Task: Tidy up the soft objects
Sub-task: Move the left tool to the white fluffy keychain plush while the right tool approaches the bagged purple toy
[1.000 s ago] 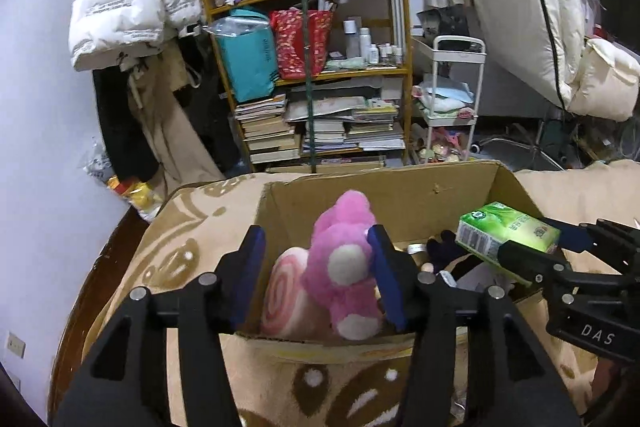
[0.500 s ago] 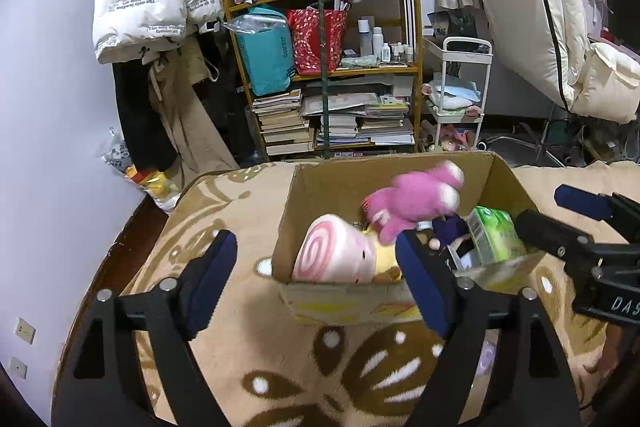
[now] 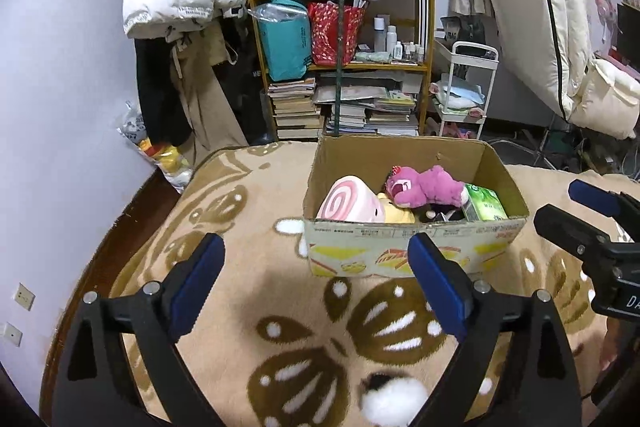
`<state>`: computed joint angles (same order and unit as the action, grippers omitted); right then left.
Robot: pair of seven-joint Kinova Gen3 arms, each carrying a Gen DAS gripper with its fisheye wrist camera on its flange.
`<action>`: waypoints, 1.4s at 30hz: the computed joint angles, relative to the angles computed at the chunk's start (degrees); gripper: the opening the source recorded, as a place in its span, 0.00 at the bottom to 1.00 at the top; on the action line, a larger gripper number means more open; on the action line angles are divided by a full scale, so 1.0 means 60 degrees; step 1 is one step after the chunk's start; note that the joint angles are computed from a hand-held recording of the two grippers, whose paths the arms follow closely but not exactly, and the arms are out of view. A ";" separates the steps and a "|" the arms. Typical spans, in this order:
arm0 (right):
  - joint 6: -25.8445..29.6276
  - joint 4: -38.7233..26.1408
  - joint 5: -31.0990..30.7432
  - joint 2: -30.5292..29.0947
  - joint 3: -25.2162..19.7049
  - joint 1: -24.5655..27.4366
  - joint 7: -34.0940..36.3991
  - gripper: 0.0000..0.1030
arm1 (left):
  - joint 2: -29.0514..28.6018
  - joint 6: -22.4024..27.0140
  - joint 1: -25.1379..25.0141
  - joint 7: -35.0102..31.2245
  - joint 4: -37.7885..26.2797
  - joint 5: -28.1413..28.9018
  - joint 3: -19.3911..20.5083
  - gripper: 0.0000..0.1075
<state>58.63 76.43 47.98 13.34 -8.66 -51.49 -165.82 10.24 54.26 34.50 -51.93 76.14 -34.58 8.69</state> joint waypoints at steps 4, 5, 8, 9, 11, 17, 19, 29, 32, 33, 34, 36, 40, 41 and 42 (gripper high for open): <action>0.0170 0.0238 0.0367 -0.0176 -0.0126 -0.0311 -0.0405 1.00 | -0.0393 0.0077 -0.0004 0.0166 0.0316 0.0115 0.0096 0.88; 0.0179 0.0229 0.0316 -0.0194 -0.0171 -0.0293 -0.0375 1.00 | -0.0498 0.0095 -0.0053 0.0230 0.0411 0.0209 0.0139 0.89; 0.0376 0.0164 0.0252 -0.0203 -0.0289 -0.0365 -0.0397 1.00 | -0.0702 0.0283 -0.0264 0.0210 0.0548 0.0613 0.0291 0.90; 0.0476 0.0166 0.0293 -0.0213 -0.0320 -0.0438 -0.0445 1.00 | -0.0758 0.0338 -0.0321 0.0173 0.0594 0.0724 0.0345 0.90; 0.0584 0.0172 0.0306 -0.0230 -0.0363 -0.0494 -0.0476 1.00 | -0.0849 0.0504 -0.0406 0.0155 0.0646 0.0878 0.0436 0.90; 0.0731 0.0231 0.0118 -0.0288 -0.0486 -0.0545 -0.0603 1.00 | -0.1053 0.0675 -0.0672 0.0391 0.0968 0.1381 0.0588 0.90; 0.0724 0.0208 -0.0093 -0.0266 -0.0501 -0.0470 -0.0532 1.00 | -0.0976 0.0792 -0.0788 0.0161 0.0970 0.1623 0.0620 0.90; 0.0327 0.0334 -0.1255 -0.0088 -0.0336 0.0052 -0.0304 1.00 | -0.0514 0.0754 -0.1092 -0.0868 0.0965 0.2887 0.0419 0.90; 0.0248 0.0291 -0.1680 0.0062 -0.0254 0.0233 -0.0105 1.00 | -0.0474 0.0562 -0.1157 -0.1039 0.1106 0.3174 0.0391 0.90; 0.0207 0.0285 -0.1803 0.0105 -0.0222 0.0282 -0.0054 1.00 | -0.0443 0.0525 -0.1188 -0.1076 0.1125 0.3303 0.0378 0.90; 0.0117 0.0301 -0.1933 0.0122 -0.0189 0.0348 0.0001 1.00 | -0.0428 0.0477 -0.1216 -0.1096 0.1148 0.3417 0.0362 0.90; -0.0094 0.0399 -0.2014 0.0142 -0.0108 0.0401 -0.0032 1.00 | -0.0391 0.0362 -0.1271 -0.1090 0.1204 0.3623 0.0326 0.90; -0.0458 0.0525 -0.2369 0.0174 -0.0027 0.0612 0.0066 1.00 | -0.0251 0.0303 -0.1340 -0.1127 0.1240 0.3945 0.0292 0.90; -0.0498 0.0529 -0.2455 0.0199 -0.0011 0.0646 0.0090 1.00 | -0.0189 0.0356 -0.1306 -0.1114 0.1213 0.3928 0.0291 0.89; -0.0551 0.0538 -0.2583 0.0225 0.0000 0.0712 0.0155 1.00 | -0.0123 0.0406 -0.1290 -0.1172 0.1183 0.3962 0.0298 0.89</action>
<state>55.32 79.65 32.48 14.69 -8.66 -47.22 -164.89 9.51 56.70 26.76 -58.96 83.24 -10.80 10.48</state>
